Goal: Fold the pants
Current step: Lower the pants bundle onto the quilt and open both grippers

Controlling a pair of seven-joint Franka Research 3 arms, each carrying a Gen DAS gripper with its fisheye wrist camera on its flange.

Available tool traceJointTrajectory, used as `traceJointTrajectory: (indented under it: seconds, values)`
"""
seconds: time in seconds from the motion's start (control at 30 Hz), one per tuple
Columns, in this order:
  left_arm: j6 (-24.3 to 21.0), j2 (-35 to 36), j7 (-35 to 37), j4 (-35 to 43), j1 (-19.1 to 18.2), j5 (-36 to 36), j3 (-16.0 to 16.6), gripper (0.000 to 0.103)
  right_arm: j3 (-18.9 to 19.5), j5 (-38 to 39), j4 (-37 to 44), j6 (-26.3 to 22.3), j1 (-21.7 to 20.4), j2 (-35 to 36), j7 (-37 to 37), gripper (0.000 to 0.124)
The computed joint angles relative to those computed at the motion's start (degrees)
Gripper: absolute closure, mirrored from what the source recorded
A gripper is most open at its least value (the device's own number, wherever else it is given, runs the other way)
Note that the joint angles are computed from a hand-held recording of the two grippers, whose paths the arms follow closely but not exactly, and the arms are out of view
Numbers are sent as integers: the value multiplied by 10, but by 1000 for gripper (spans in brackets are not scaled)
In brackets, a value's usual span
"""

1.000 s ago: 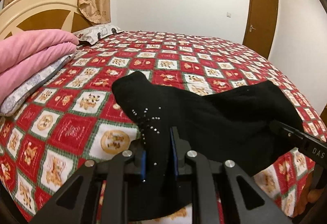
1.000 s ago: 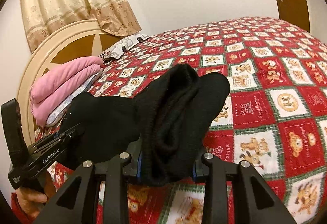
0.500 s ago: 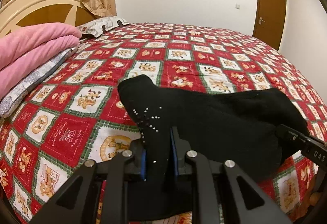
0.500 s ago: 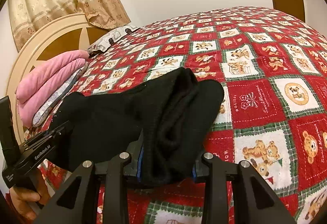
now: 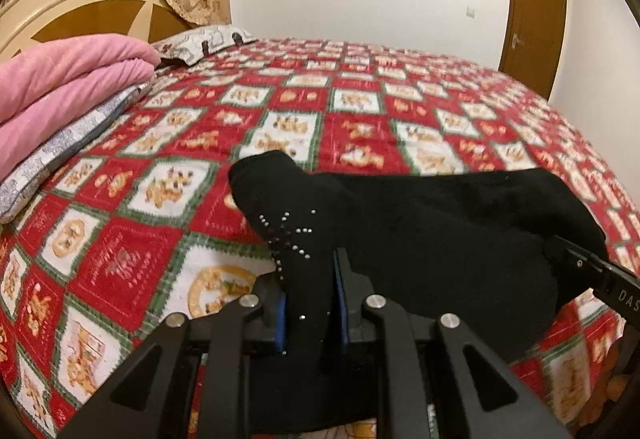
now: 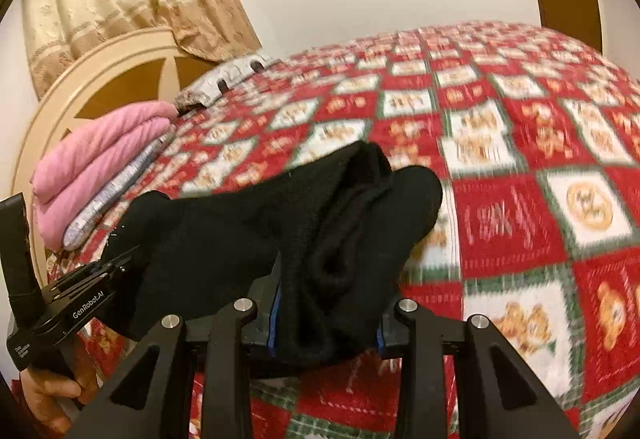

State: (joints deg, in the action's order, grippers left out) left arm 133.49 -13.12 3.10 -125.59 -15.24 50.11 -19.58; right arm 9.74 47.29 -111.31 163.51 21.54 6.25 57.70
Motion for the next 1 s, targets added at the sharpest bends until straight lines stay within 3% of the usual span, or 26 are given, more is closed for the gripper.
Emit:
traceJointTrajectory:
  seconds: [0.1, 0.23, 0.4, 0.5, 0.57, 0.6, 0.67, 0.7, 0.73, 0.77, 0.83, 0.9, 1.0]
  values:
    - [-14, 5, 5, 18, 2, 13, -4, 83, -2, -20, 20, 2, 4, 11, 12, 89]
    - [-40, 28, 24, 38, -3, 1, 1, 83, -16, -106, 38, -19, 12, 39, 98, 89]
    - [-27, 33, 23, 23, -5, -21, 13, 83, -1, -77, 36, -27, -9, 50, 93, 89]
    - [-39, 43, 27, 24, -7, -19, 12, 74, 1, -81, 37, -30, -10, 53, 94, 84]
    - [-51, 42, 19, 23, -8, -13, 11, 61, 3, -62, 44, -46, -19, 58, 93, 72]
    - [-60, 41, 17, 23, -9, -13, 11, 53, 1, -56, 47, -56, -23, 60, 102, 60]
    - [-121, 45, 8, 35, -10, -14, 5, 9, 15, 26, 53, -88, -50, 62, 57, 58]
    - [-141, 46, 7, 37, -12, -18, 5, 1, 18, 64, 53, -104, -60, 59, 34, 58]
    - [-151, 41, 7, 33, -13, -23, 8, 0, 15, 78, 49, -112, -62, 55, 25, 58]
    - [-130, 27, 11, 17, -14, -31, 16, 0, 11, 82, 42, -111, -60, 48, 24, 58]
    - [-132, 22, 21, 13, -14, -41, 16, 0, 1, 68, 19, -89, -47, 29, 39, 56]
    - [-170, 31, 33, 30, -17, -34, 4, 0, -5, 47, -15, -39, -31, 1, 69, 56]
    - [-231, 46, 35, 56, -29, -8, -11, 0, -12, -61, -85, 98, 2, -45, 154, 56]
